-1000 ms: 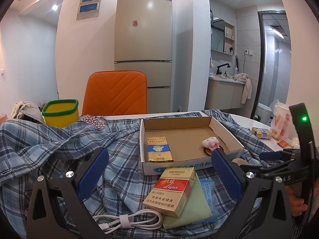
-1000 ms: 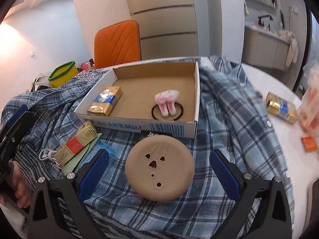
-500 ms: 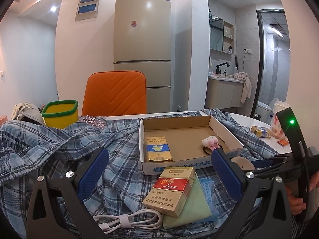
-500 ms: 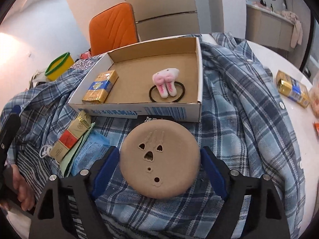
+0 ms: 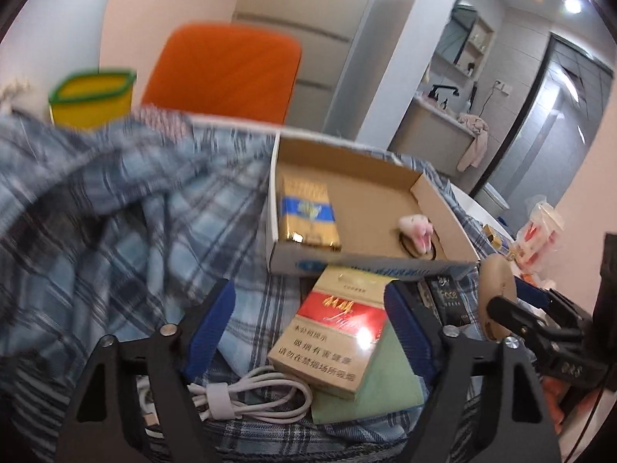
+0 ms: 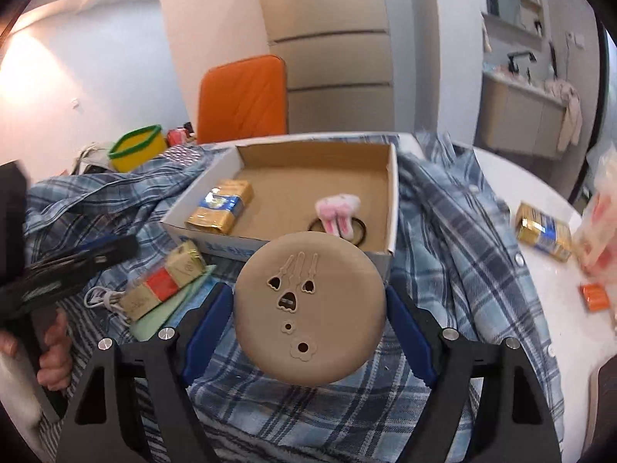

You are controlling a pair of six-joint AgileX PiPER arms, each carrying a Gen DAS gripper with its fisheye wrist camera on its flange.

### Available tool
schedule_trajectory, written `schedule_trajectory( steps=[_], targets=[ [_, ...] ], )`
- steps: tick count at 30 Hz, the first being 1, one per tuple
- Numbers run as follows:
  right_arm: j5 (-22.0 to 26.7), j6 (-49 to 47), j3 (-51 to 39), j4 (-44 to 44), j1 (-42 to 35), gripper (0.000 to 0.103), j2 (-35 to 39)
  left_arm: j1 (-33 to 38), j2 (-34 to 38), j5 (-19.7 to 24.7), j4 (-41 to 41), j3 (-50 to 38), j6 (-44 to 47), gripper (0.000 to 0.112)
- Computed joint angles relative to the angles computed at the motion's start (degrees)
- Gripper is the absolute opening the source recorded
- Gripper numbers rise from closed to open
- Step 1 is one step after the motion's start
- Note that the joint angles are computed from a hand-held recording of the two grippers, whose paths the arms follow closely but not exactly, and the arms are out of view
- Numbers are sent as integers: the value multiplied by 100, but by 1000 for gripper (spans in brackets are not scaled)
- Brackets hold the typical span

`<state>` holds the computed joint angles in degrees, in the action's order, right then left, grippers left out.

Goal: Organize soft objects
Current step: 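Grasp the round beige perforated disc with the right tool, then grasp the red-and-white Liqun pack with the left tool while the right tool lifts the disc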

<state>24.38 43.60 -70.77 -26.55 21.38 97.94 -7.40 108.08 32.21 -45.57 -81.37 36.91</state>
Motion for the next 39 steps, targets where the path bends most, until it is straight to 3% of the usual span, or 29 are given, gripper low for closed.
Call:
schedule_trajectory(
  steps=[12,16,20,21,27,33,39],
  targets=[
    [31,137,8,-302,134,83,-13,-116,494,1076,480,-704,-115,75],
    [13,93,17,-261,123,83,-10,-190,572,1155,854,-827,-472,75],
    [7,21,17,-202,113,83,-14,-143,680,1350,828,-967,-471,65],
    [12,22,14,-202,121,83,-14,-146,645,1309,792,-913,-400,59],
    [26,269,21,-472,198,83,-16,-198,333,875,534,-499,6,55],
    [8,897,147,-1139,306,83,-121,-293,-336,-101,-260,399,1073,55],
    [75,2492,440,-2792,585,83,-349,-543,-1089,-1302,-1843,1401,3028,55]
  ],
)
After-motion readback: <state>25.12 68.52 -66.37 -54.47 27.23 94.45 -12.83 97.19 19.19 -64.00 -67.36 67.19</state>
